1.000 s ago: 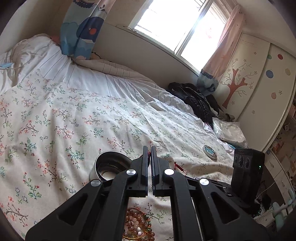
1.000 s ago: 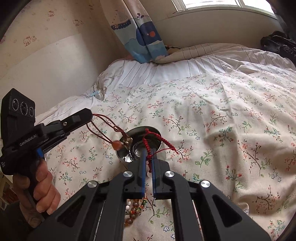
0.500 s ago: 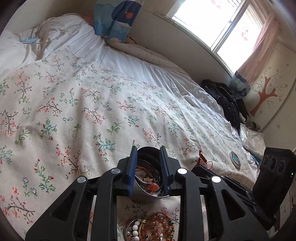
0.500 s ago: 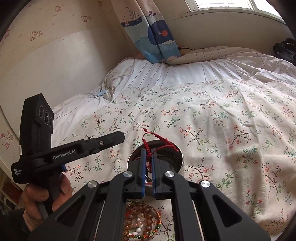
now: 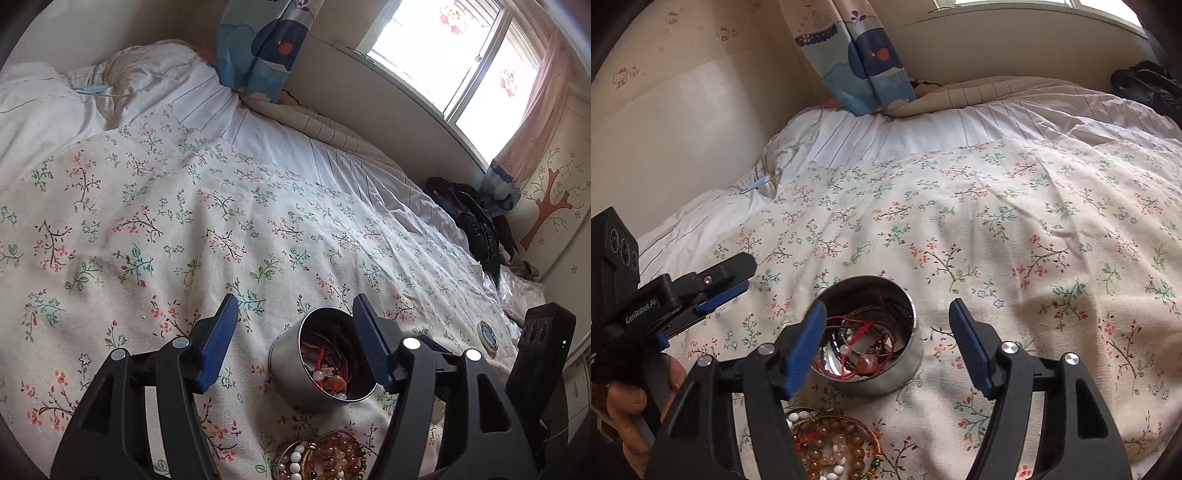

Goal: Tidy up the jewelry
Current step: 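Carry both red bracelets over the silver tin and open both tools, then grasp the gold beaded bracelet with the right tool while the left tool grasps the amber bead strand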

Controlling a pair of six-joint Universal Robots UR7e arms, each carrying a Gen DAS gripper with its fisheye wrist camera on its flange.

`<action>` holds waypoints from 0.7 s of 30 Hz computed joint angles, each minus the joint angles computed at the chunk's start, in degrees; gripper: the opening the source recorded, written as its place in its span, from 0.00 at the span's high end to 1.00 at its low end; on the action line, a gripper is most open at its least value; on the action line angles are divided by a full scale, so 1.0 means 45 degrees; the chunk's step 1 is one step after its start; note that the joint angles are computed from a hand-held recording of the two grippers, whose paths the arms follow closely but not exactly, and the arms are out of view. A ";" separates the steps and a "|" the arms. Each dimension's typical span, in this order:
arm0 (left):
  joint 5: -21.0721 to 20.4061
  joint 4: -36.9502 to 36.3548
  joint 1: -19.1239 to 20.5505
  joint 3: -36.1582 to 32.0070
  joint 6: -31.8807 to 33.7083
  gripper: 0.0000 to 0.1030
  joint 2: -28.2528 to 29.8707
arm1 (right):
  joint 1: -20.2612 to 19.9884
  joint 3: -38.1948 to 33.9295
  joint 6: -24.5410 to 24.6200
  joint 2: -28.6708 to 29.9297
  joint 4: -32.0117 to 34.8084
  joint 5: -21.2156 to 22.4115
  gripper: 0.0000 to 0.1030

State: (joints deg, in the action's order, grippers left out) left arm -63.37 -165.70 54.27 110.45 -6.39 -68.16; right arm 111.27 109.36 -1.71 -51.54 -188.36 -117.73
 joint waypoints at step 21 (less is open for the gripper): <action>0.3182 -0.1148 -0.1196 0.0652 0.2444 0.17 0.0435 | 0.0001 -0.0046 0.0298 0.0025 0.0596 -0.0613 0.10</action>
State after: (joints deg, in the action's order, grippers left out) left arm -49.05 -170.86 48.89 113.39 4.61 -66.21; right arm 111.28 109.15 -0.37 -51.43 -185.68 -120.49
